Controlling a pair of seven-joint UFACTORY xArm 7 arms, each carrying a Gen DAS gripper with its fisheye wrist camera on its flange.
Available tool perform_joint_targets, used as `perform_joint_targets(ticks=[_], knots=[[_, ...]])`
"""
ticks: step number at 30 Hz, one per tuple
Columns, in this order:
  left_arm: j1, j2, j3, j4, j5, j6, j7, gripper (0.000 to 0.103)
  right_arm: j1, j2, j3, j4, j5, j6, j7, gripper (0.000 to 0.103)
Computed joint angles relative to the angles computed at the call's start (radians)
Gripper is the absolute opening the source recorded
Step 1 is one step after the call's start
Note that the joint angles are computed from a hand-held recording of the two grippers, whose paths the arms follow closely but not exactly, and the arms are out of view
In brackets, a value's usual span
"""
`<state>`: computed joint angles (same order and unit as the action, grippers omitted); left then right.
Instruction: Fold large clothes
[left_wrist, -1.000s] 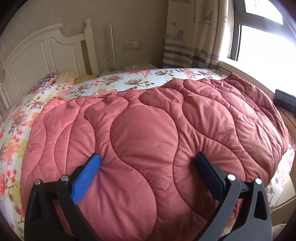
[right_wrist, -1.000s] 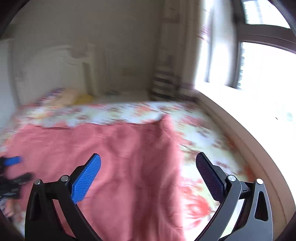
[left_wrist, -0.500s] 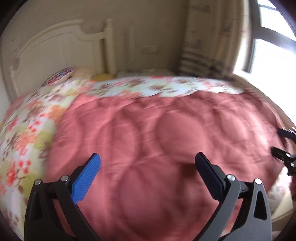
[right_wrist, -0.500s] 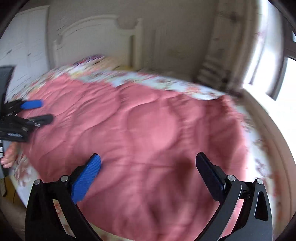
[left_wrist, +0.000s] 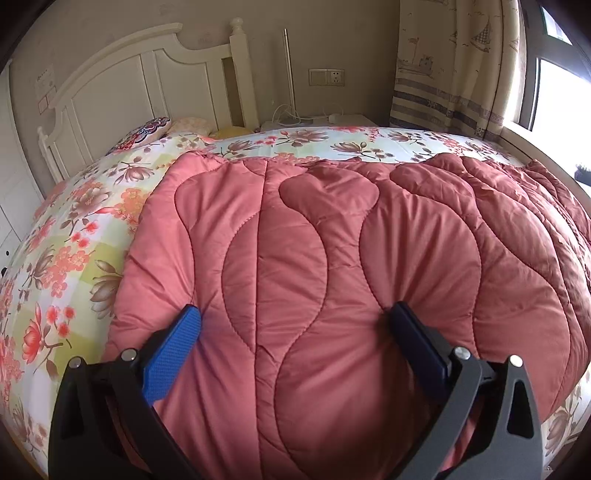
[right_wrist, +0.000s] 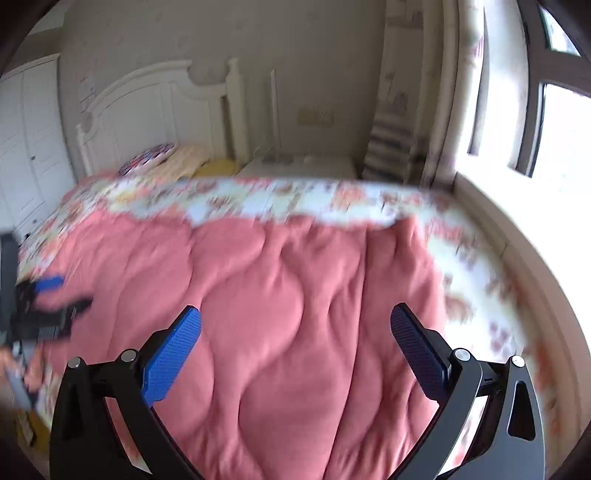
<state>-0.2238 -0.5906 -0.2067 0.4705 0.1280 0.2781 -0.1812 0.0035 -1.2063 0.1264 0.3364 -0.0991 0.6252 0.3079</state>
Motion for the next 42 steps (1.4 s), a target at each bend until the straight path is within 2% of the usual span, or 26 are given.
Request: perform_joint_targets(ticks=[3,5,7,8,9,10,12,14,15,17,20,23,24,25,26,27,28,32,36,37,38,40,42], knots=[[-0.008,0.000,0.012,-0.006,-0.006,-0.008,0.010,0.101,-0.065,0.197,0.026,0.098,-0.037,-0.098,0.012,0.098],[-0.008,0.001,0.013,-0.007,-0.008,-0.013,0.012,0.101,-0.090,0.349,0.013,0.165,-0.036,-0.130,0.025,0.098],[-0.017,0.002,0.024,-0.009,-0.016,-0.017,0.020,0.101,-0.105,0.460,0.010,0.203,-0.038,-0.117,0.043,0.098],[-0.021,0.002,0.028,-0.007,-0.021,-0.016,0.024,0.101,-0.142,0.555,0.032,0.236,-0.065,-0.065,0.078,0.098],[-0.031,0.001,0.039,-0.002,-0.031,-0.002,0.033,0.101,-0.137,0.609,0.019,0.240,-0.053,-0.055,0.085,0.098],[-0.042,0.001,0.050,0.016,-0.042,0.035,0.045,0.101,-0.096,0.624,-0.036,0.226,-0.007,-0.086,0.071,0.099],[-0.076,-0.006,0.079,0.052,-0.078,0.089,0.075,0.100,-0.081,0.616,-0.061,0.215,0.001,-0.102,0.067,0.099],[-0.174,-0.015,0.163,0.085,-0.156,0.054,0.181,0.100,-0.092,0.618,-0.048,0.219,-0.023,-0.100,0.077,0.099],[-0.184,-0.010,0.164,0.107,-0.164,0.002,0.215,0.101,-0.095,0.618,-0.042,0.219,-0.033,-0.098,0.083,0.099],[-0.139,0.039,0.116,0.170,-0.139,-0.089,0.228,0.101,-0.094,0.618,-0.042,0.220,-0.043,-0.095,0.089,0.099],[-0.137,0.189,0.118,0.300,-0.141,-0.133,0.267,0.101,-0.085,0.617,-0.046,0.221,-0.042,-0.094,0.094,0.099],[-0.068,0.410,0.087,0.466,0.003,-0.040,0.130,0.101,-0.080,0.620,-0.052,0.222,-0.042,-0.096,0.094,0.099],[0.001,0.486,0.028,0.514,0.031,0.015,0.101,0.101,-0.078,0.621,-0.055,0.220,-0.040,-0.099,0.093,0.099],[0.028,0.571,0.007,0.571,0.018,0.106,0.099,0.101,-0.075,0.620,-0.059,0.219,-0.036,-0.101,0.091,0.099],[0.014,0.615,0.025,0.600,-0.038,0.155,0.118,0.101,-0.073,0.617,-0.062,0.216,-0.033,-0.102,0.089,0.099],[0.024,0.616,0.020,0.607,-0.096,0.162,0.146,0.101,-0.072,0.619,-0.063,0.211,-0.031,-0.109,0.089,0.099],[-0.001,0.599,0.048,0.593,-0.113,0.140,0.154,0.101,-0.066,0.618,-0.070,0.207,-0.023,-0.118,0.084,0.099],[-0.021,0.593,0.068,0.578,-0.065,0.130,0.121,0.101,-0.068,0.620,-0.069,0.208,-0.018,-0.120,0.081,0.099],[-0.028,0.595,0.075,0.583,-0.082,0.139,0.134,0.101,-0.060,0.600,-0.081,0.207,0.001,-0.109,0.070,0.098],[-0.030,0.591,0.075,0.579,-0.080,0.139,0.131,0.101,-0.073,0.573,-0.060,0.205,0.000,-0.091,0.086,0.098],[-0.030,0.592,0.077,0.580,-0.076,0.139,0.130,0.101,-0.045,0.504,-0.064,0.187,0.013,-0.082,0.087,0.098],[-0.030,0.589,0.079,0.579,-0.078,0.141,0.135,0.101,0.055,0.380,-0.091,0.144,0.061,-0.108,0.017,0.098],[-0.030,0.597,0.079,0.585,-0.079,0.140,0.135,0.101,0.088,0.300,-0.032,0.129,0.045,-0.097,-0.016,0.098]])
